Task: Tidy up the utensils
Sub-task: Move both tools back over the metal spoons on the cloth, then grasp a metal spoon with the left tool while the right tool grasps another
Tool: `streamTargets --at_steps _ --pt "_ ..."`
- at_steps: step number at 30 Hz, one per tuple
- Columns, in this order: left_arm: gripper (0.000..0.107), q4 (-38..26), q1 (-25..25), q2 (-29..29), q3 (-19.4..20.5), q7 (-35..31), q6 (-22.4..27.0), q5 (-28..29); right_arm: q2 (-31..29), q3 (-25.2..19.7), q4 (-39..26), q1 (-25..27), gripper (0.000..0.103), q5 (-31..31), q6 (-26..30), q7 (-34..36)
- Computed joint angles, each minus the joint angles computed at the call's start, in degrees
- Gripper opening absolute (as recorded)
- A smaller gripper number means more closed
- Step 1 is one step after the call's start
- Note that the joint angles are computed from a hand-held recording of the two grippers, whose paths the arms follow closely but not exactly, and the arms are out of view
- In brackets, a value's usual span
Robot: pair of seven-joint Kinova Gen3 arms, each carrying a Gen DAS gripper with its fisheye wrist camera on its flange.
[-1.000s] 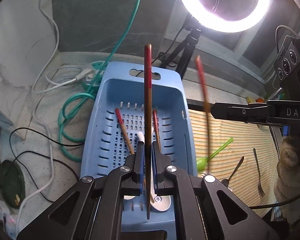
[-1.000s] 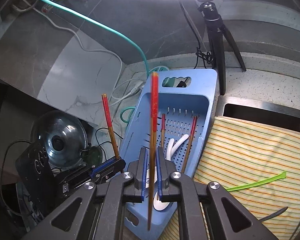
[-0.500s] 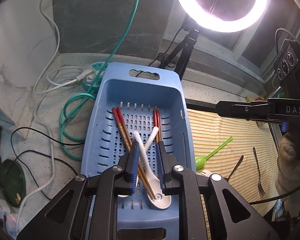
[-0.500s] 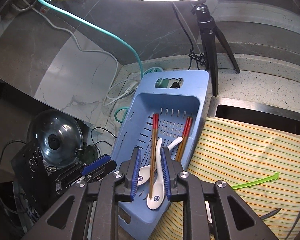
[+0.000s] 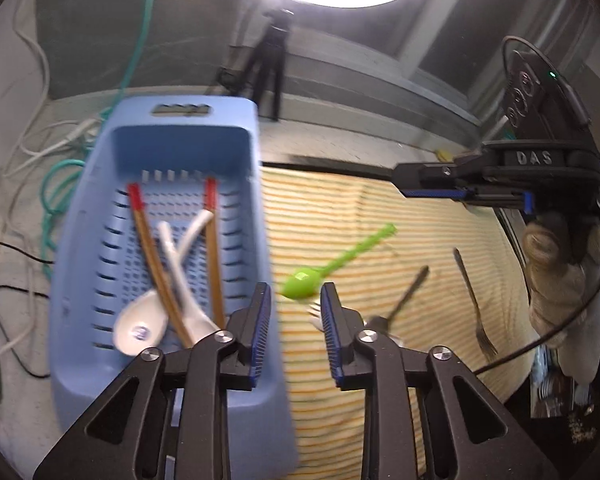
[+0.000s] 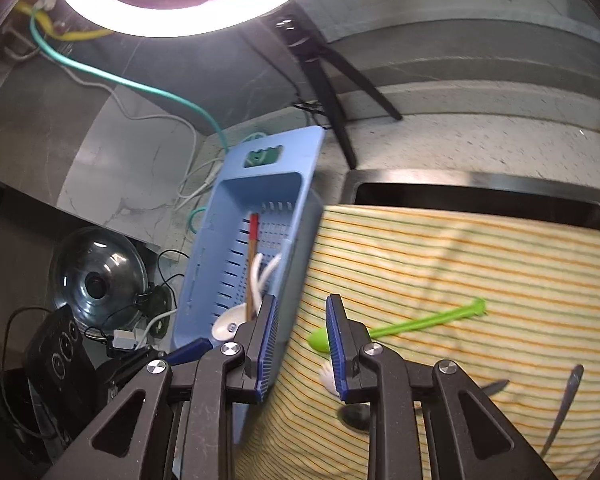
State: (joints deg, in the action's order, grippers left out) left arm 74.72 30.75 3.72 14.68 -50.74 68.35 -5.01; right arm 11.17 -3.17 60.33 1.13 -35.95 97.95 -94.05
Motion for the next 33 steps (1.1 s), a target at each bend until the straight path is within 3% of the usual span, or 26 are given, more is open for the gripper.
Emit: streamTargets --at_steps 3,10,17,33 --pt "0.029 0.1 1.0 1.3 0.8 -0.5 -1.5 2.0 -1.3 1.3 3.5 2.4 0.022 -0.7 1.0 1.1" --pt "0.030 -3.1 4.9 6.6 1.1 -2.4 0.5 3.3 -4.0 4.2 12.7 6.0 0.026 -1.4 3.0 3.4" --pt "0.040 -6.5 8.1 10.1 -0.3 -3.1 3.3 2.4 -5.4 5.7 20.9 7.1 0.026 -2.6 3.0 3.8" --pt "0.041 -9.3 11.3 14.3 -2.0 -1.4 7.4 1.2 -5.3 6.3 25.8 7.5 0.026 -4.5 1.9 2.9"
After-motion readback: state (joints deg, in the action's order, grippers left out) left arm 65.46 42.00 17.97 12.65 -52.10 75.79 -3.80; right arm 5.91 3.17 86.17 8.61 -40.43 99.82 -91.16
